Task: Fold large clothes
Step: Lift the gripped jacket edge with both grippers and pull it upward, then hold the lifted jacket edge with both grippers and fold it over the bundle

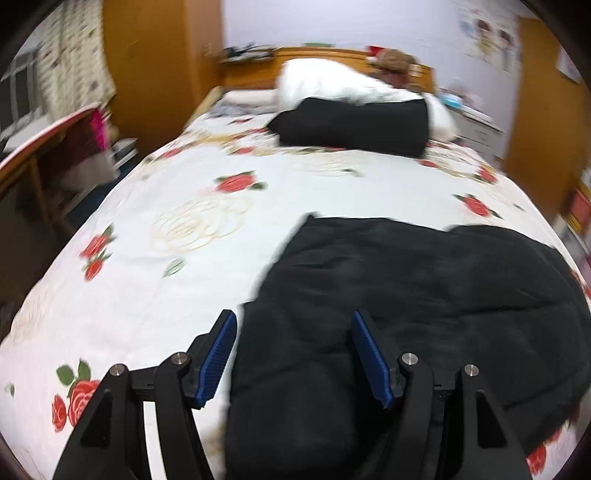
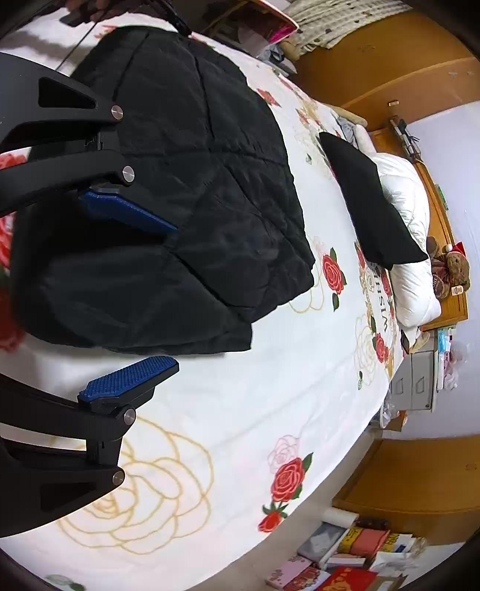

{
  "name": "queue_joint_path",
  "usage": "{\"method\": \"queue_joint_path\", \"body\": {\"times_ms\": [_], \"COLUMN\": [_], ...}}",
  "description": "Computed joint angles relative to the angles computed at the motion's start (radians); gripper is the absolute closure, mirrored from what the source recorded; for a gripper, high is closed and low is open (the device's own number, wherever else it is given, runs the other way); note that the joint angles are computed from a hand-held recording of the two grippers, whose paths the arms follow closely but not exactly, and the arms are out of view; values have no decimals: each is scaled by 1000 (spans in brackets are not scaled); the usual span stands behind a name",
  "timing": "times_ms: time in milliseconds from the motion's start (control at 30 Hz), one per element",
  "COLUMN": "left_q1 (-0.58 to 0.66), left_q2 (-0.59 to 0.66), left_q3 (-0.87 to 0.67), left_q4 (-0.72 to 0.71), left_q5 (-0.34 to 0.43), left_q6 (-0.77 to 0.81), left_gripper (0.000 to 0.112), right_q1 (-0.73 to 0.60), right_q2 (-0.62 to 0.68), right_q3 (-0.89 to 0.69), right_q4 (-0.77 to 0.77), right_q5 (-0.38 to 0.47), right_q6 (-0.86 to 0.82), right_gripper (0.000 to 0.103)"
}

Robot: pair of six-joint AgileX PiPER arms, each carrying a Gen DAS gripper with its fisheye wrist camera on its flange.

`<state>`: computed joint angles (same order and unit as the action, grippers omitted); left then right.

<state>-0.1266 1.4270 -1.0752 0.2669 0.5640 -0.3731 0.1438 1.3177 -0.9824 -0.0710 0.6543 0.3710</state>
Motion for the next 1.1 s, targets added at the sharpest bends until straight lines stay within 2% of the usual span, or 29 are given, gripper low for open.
{"method": "queue_joint_path", "body": {"times_ms": [100,167,233,367,433,500,567,767,867,1100], "left_q1": [57,58,74,107,124,161,196,238,265,254], "left_q2": [65,90,99,88,66,65,83,143,176,225], "left_q3": [17,47,55,36,50,58,63,83,81,52], "left_q4": [-109,-127,-185,-293,-335,-439,-559,-777,-887,-920], "left_q5": [-32,-76,-95,-63,-65,-60,-51,-60,-41,-29], "left_q6": [107,127,168,274,330,422,528,718,796,823], "left_gripper": [45,44,44,44,43,39,38,34,31,29], "right_q1": [-31,-60,-94,-97,-125,-156,-173,-200,-213,-227], "right_q2": [81,116,136,129,122,122,130,176,199,273], "right_q3": [-20,-2,16,6,4,12,23,22,30,-7], "right_q4": [65,128,209,201,258,332,375,472,537,625], "right_q5": [-5,-23,-44,-28,-13,-7,-15,-30,-46,-50], "right_q6": [-62,-130,-195,-203,-262,-334,-385,-502,-566,-668], "right_gripper": [34,26,25,25,25,25,25,25,25,25]}}
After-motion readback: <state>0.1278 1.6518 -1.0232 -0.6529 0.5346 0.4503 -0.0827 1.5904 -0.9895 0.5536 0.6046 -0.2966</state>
